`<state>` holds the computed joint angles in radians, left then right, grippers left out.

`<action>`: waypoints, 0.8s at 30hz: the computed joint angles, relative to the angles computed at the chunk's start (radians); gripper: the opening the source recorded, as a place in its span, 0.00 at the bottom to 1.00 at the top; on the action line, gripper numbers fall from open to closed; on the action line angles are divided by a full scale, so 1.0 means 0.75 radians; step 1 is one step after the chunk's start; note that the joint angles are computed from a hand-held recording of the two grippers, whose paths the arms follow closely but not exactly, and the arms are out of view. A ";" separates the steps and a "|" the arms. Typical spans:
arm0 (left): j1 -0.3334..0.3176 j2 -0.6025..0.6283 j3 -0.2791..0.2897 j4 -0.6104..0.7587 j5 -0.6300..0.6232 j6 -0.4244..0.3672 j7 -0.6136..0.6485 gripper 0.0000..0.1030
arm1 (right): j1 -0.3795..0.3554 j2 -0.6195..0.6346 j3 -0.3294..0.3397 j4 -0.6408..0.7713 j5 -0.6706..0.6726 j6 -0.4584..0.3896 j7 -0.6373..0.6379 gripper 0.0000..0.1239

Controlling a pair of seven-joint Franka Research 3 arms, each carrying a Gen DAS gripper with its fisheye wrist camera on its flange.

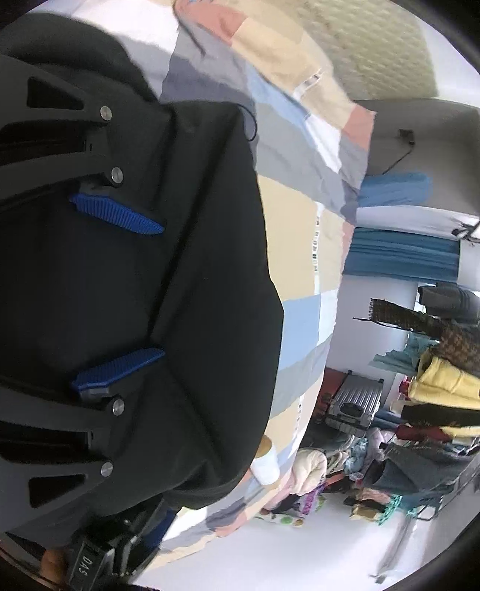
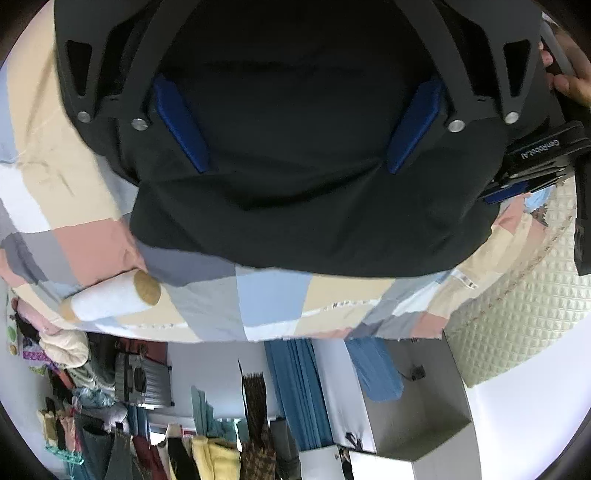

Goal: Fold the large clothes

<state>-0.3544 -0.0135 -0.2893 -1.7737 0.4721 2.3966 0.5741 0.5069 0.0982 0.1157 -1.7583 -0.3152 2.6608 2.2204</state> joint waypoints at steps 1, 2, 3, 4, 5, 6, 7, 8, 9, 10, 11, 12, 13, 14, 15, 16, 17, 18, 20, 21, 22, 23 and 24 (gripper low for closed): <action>0.001 0.010 0.001 0.006 -0.008 0.001 0.017 0.63 | -0.007 0.018 0.004 0.013 0.042 -0.004 -0.030 0.80; 0.001 0.019 0.003 0.008 -0.014 0.005 0.035 0.63 | -0.009 0.034 0.006 0.023 0.073 -0.004 -0.050 0.81; 0.000 0.024 0.003 0.008 -0.009 0.007 0.037 0.63 | -0.005 0.045 0.002 0.028 0.075 -0.002 -0.048 0.82; -0.002 0.033 0.003 0.012 0.009 -0.001 0.026 0.63 | 0.001 0.059 -0.003 0.035 0.069 0.002 -0.044 0.82; -0.005 0.042 0.003 0.017 0.033 -0.010 0.014 0.63 | 0.008 0.074 -0.008 0.044 0.062 0.004 -0.041 0.83; -0.010 0.053 0.002 0.023 0.067 -0.022 0.000 0.63 | 0.014 0.090 -0.014 0.056 0.058 0.006 -0.043 0.83; -0.016 0.067 0.001 0.034 0.088 -0.039 -0.003 0.63 | 0.021 0.104 -0.022 0.066 0.046 0.010 -0.039 0.83; -0.021 0.079 0.002 0.045 0.097 -0.053 -0.006 0.63 | 0.029 0.116 -0.031 0.075 0.034 0.013 -0.030 0.83; -0.026 0.087 0.003 0.054 0.108 -0.069 -0.011 0.64 | 0.036 0.128 -0.037 0.086 0.026 0.008 -0.027 0.83; -0.032 0.091 0.003 0.057 0.119 -0.081 -0.013 0.64 | 0.044 0.135 -0.043 0.092 0.018 0.003 -0.025 0.83; -0.037 0.091 0.004 0.055 0.129 -0.085 -0.017 0.64 | 0.049 0.137 -0.048 0.093 0.013 0.000 -0.025 0.83; -0.042 0.089 0.004 0.051 0.137 -0.086 -0.022 0.64 | 0.053 0.134 -0.051 0.086 0.008 0.000 -0.023 0.83; -0.044 0.083 0.005 0.043 0.139 -0.081 -0.025 0.63 | 0.056 0.131 -0.054 0.079 0.003 0.002 -0.021 0.83; -0.044 0.073 0.006 0.030 0.140 -0.069 -0.031 0.63 | 0.058 0.125 -0.056 0.070 0.000 0.006 -0.020 0.83; -0.042 0.062 0.007 0.020 0.134 -0.058 -0.032 0.63 | 0.058 0.115 -0.057 0.053 -0.006 0.023 -0.014 0.83; -0.040 0.050 0.007 0.011 0.119 -0.055 -0.022 0.63 | 0.064 0.106 -0.063 0.041 -0.029 0.026 0.007 0.83; -0.039 0.043 0.005 0.012 0.107 -0.069 -0.003 0.63 | 0.069 0.099 -0.068 0.035 -0.058 0.021 0.030 0.83; -0.037 0.037 0.003 0.020 0.091 -0.088 0.018 0.63 | 0.070 0.092 -0.066 0.029 -0.075 0.017 0.035 0.83; -0.030 0.012 0.004 0.012 0.071 -0.103 0.023 0.64 | 0.058 0.079 -0.056 0.014 -0.063 0.031 0.026 0.83; -0.027 -0.004 0.003 0.004 0.088 -0.111 0.007 0.64 | 0.046 0.060 -0.049 -0.006 -0.037 0.051 0.010 0.83; -0.023 -0.028 0.000 -0.013 0.137 -0.123 -0.032 0.64 | 0.037 0.052 -0.042 -0.011 -0.018 0.054 -0.010 0.83; -0.018 -0.040 -0.004 -0.020 0.168 -0.137 -0.058 0.64 | 0.027 0.028 -0.035 -0.029 0.002 0.060 -0.038 0.83; -0.010 -0.061 -0.004 -0.040 0.193 -0.137 -0.080 0.66 | 0.020 0.006 -0.034 -0.047 -0.002 0.068 -0.046 0.83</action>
